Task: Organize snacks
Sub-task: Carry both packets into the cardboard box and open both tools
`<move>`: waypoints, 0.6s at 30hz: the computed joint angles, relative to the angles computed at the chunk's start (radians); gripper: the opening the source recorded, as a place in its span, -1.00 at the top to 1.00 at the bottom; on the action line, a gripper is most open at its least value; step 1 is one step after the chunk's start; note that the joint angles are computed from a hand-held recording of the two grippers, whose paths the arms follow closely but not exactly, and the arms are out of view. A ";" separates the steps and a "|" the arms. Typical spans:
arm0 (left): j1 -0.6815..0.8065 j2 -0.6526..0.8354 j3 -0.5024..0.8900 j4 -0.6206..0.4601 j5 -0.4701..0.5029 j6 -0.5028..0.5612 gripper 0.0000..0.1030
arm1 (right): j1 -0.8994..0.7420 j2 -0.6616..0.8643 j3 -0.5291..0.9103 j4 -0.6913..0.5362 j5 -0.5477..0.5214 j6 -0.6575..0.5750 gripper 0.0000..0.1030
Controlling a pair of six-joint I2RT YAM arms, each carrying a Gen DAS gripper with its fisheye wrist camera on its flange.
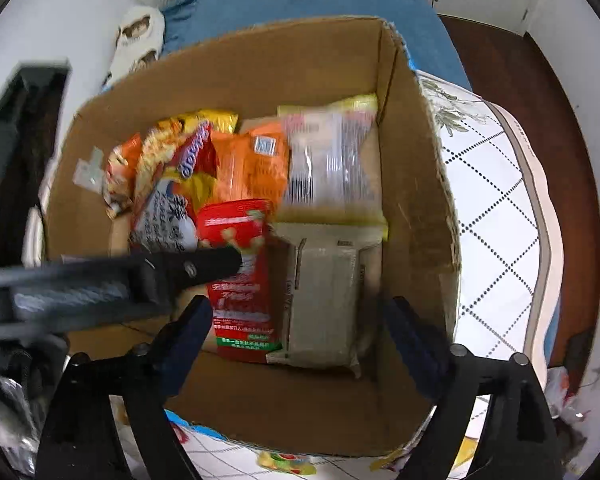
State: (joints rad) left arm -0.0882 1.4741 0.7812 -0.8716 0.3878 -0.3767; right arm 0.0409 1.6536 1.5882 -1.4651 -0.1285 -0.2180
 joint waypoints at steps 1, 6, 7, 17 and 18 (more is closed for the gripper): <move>-0.002 -0.007 -0.003 0.006 -0.009 -0.003 -0.74 | 0.007 -0.005 -0.010 0.008 0.005 -0.006 -0.78; -0.041 -0.051 -0.009 0.000 -0.068 -0.003 -0.74 | 0.028 -0.028 -0.034 0.024 0.014 0.014 -0.78; -0.046 -0.062 -0.009 -0.004 -0.085 -0.001 -0.74 | 0.031 -0.029 -0.031 0.024 0.015 0.017 -0.78; -0.085 -0.355 -0.061 -0.086 -0.339 -0.010 -0.74 | 0.033 -0.114 -0.016 0.020 0.020 0.018 -0.78; -0.076 -0.382 -0.067 -0.093 -0.354 -0.007 -0.74 | 0.032 -0.128 -0.017 0.020 0.018 0.015 -0.78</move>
State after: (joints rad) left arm -0.1645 1.0921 0.7146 -0.9642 0.0333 -0.3836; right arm 0.0730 1.5256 1.5709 -1.4448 -0.1100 -0.2028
